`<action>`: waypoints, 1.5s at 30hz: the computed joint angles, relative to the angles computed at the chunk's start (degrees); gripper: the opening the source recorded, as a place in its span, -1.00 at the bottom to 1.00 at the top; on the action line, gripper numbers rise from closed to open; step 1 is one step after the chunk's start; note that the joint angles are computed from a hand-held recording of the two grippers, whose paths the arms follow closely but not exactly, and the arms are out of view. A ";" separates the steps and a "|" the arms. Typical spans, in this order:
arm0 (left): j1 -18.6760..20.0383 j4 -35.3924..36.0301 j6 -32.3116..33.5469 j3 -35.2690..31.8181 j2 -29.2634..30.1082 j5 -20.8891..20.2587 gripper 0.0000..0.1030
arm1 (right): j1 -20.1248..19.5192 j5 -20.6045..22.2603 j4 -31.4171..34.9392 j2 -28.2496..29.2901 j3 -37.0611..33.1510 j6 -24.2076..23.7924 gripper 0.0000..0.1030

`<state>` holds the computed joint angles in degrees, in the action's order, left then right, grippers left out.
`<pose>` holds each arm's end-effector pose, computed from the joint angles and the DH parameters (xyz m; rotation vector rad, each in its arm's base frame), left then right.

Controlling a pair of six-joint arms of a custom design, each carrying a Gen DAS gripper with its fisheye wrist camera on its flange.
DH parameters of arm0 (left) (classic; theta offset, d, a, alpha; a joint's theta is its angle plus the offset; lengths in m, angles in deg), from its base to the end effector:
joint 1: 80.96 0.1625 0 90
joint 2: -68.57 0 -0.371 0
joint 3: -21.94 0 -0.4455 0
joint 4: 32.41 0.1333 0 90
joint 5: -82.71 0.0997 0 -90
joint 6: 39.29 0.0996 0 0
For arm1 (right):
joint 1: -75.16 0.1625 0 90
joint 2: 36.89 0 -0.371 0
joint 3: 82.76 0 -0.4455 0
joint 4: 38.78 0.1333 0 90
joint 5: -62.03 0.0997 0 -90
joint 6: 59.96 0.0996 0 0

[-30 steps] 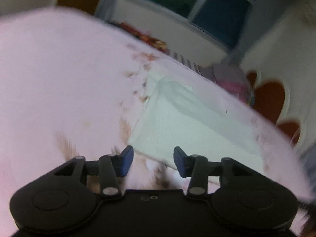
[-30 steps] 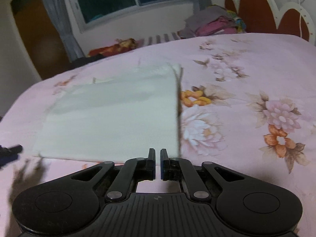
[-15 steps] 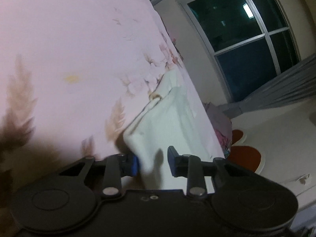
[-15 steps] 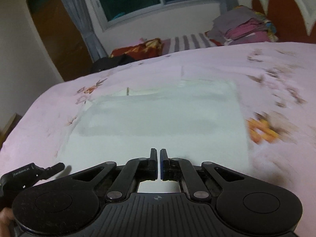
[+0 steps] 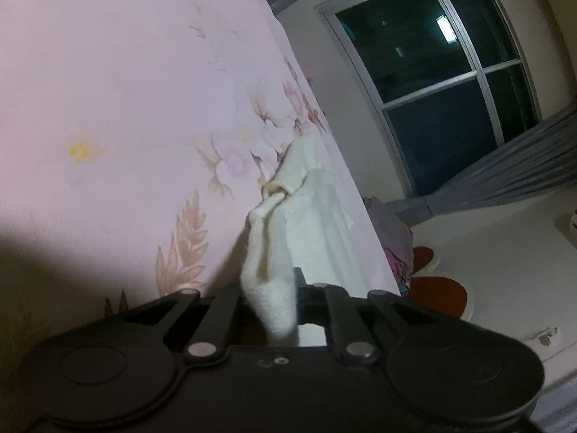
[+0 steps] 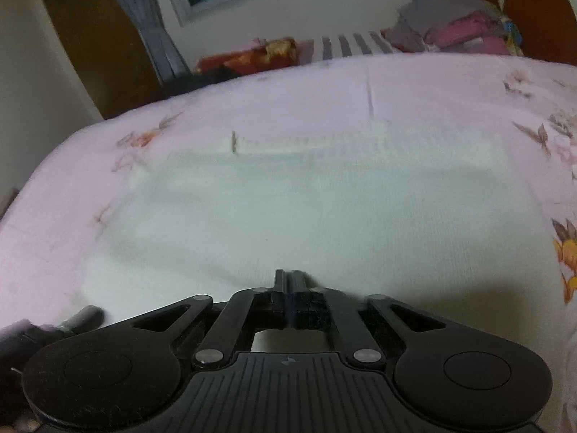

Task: Fold small clothes

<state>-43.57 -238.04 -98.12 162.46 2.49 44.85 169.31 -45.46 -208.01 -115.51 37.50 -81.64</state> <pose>-0.1774 -0.4023 0.0921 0.6168 -2.5636 1.5973 0.1424 -0.5342 0.2157 0.4534 -2.5928 0.8225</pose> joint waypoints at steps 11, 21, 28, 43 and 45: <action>-3.31 26.45 2.61 -5.53 -5.88 6.72 -0.87 | -3.64 7.75 10.18 -3.00 -2.66 1.50 -1.00; -8.95 32.37 23.86 -22.56 8.10 -1.46 -0.88 | -16.75 22.76 13.99 -20.52 -1.71 4.46 -1.00; -7.45 50.60 23.12 -35.26 19.90 -15.48 -0.45 | -24.45 28.26 21.26 -29.72 -2.75 2.61 -0.92; -2.66 48.15 21.94 -30.02 10.85 -5.47 -0.39 | -21.85 30.03 31.34 -27.06 -2.63 0.44 0.06; -1.67 48.92 21.36 -30.40 11.17 -6.62 -0.44 | -20.87 28.32 31.77 -25.57 -2.96 0.95 0.06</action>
<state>-45.23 -189.12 -76.75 132.05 13.65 38.23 148.44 -17.13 -176.24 -141.08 34.54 -80.69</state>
